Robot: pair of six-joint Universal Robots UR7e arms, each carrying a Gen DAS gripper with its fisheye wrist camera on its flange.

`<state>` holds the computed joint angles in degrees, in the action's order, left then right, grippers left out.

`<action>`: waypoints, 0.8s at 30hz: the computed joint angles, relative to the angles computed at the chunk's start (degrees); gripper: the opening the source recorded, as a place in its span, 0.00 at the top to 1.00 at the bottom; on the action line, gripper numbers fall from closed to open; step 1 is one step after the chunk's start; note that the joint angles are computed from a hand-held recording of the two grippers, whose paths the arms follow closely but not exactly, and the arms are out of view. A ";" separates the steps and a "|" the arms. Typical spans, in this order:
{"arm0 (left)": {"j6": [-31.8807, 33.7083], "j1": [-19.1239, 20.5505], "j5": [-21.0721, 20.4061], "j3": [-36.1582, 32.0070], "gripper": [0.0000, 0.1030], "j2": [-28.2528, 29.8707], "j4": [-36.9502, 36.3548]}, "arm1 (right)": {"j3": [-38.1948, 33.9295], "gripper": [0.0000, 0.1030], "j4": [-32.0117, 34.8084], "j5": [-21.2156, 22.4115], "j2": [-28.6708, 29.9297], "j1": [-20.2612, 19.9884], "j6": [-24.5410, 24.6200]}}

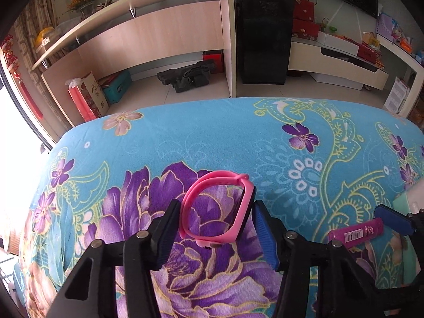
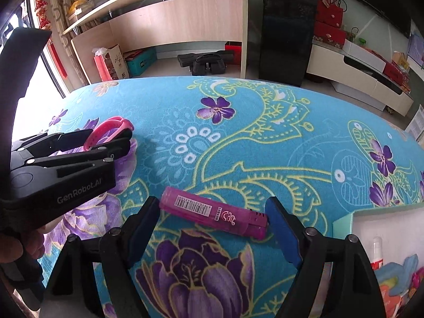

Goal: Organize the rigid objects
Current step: 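Grasp the pink watch band with the left tool while the right tool grasps the pink lighter, then carry the watch band and lighter over the white tray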

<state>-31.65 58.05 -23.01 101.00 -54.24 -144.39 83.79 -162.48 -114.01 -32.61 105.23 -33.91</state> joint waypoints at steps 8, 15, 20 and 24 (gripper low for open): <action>-7.50 -8.67 1.97 4.99 0.44 -2.63 2.35 | 10.78 0.20 -3.90 1.76 -10.69 -0.47 1.15; -7.41 -15.38 -0.34 5.17 0.44 0.68 -2.63 | 18.75 0.20 -9.55 0.62 -20.66 -3.06 2.31; -3.45 -17.40 -3.94 1.62 0.44 6.71 -7.34 | 21.03 0.20 -12.14 -2.29 -24.82 -5.91 1.43; -2.28 -17.96 -6.36 -1.57 0.44 11.00 -6.56 | 21.01 0.20 -11.64 -3.10 -26.95 -8.44 1.63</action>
<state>-33.93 40.08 -29.37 99.43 -43.24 -150.95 104.80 -174.12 -117.11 -59.56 96.79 -32.27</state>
